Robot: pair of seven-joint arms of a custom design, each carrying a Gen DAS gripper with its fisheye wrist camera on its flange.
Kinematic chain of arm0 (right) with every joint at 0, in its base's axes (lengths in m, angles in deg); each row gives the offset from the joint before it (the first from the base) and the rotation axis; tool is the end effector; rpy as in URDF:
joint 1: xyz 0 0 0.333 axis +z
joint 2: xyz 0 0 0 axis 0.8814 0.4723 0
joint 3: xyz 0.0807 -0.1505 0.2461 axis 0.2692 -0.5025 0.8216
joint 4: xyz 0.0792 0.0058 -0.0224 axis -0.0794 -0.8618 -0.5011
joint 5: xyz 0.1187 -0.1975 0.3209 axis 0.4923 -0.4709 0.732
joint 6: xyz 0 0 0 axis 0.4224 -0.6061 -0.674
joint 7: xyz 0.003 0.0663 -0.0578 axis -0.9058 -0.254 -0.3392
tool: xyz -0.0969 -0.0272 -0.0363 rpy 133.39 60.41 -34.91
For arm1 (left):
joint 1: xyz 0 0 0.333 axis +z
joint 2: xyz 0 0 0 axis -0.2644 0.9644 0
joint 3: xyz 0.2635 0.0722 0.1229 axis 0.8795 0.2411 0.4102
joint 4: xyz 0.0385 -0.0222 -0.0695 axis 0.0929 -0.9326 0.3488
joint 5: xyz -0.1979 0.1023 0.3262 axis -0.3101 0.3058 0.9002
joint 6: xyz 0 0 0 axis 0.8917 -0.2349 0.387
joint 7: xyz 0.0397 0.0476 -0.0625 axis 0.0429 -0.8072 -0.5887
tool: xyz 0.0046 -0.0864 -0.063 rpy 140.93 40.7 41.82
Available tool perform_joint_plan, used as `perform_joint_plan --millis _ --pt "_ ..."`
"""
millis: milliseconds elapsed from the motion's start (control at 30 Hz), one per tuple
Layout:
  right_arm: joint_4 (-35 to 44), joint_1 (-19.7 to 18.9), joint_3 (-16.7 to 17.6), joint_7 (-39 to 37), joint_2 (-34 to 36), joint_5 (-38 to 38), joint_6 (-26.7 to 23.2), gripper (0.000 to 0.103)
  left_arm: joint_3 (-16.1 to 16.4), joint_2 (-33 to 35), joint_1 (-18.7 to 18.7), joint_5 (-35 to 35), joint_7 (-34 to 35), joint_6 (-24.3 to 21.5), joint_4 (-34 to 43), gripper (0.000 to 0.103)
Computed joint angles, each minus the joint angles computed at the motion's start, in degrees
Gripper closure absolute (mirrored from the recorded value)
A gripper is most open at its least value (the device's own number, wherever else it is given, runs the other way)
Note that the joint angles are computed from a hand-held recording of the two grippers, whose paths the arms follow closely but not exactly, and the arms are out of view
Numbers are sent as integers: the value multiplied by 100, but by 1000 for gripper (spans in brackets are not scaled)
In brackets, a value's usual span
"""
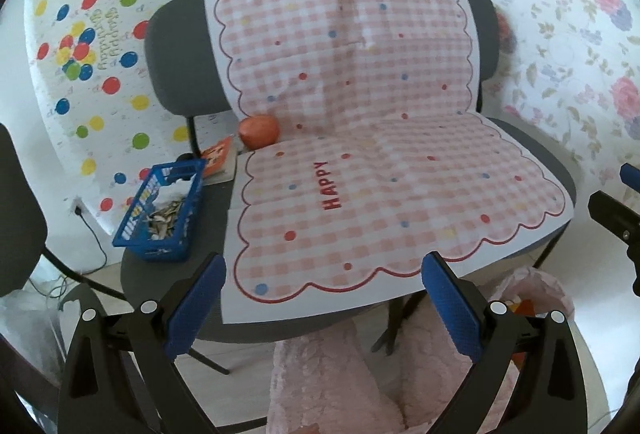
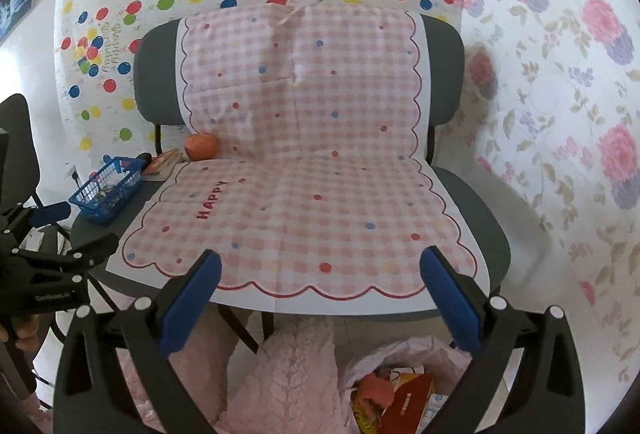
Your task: Collect trash
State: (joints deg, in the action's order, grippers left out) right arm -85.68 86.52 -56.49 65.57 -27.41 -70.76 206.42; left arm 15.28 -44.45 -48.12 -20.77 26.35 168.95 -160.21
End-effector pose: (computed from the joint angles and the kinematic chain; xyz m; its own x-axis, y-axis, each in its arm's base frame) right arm 0.5582 0.3332 0.5668 0.1775 -0.9837 0.0291 -0.6124 -0.1336 -0.7792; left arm 0.5646 -0.4329 0.5448 -0.0247 -0.9971 -0.0723 -0.6884 0.0694 -0.7220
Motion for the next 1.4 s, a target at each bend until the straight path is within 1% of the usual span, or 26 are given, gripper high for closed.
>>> perform_joint_plan --millis 367,900,1400 --pt "221 52 -19 -170 178 179 -134 6 -5 -31 65 -35 -45 40 -40 6" --pt "209 40 -44 -207 200 245 -111 6 37 92 53 -138 67 17 116 6" --pt "168 17 -50 -246 186 260 -59 6 52 68 56 -158 71 47 78 6"
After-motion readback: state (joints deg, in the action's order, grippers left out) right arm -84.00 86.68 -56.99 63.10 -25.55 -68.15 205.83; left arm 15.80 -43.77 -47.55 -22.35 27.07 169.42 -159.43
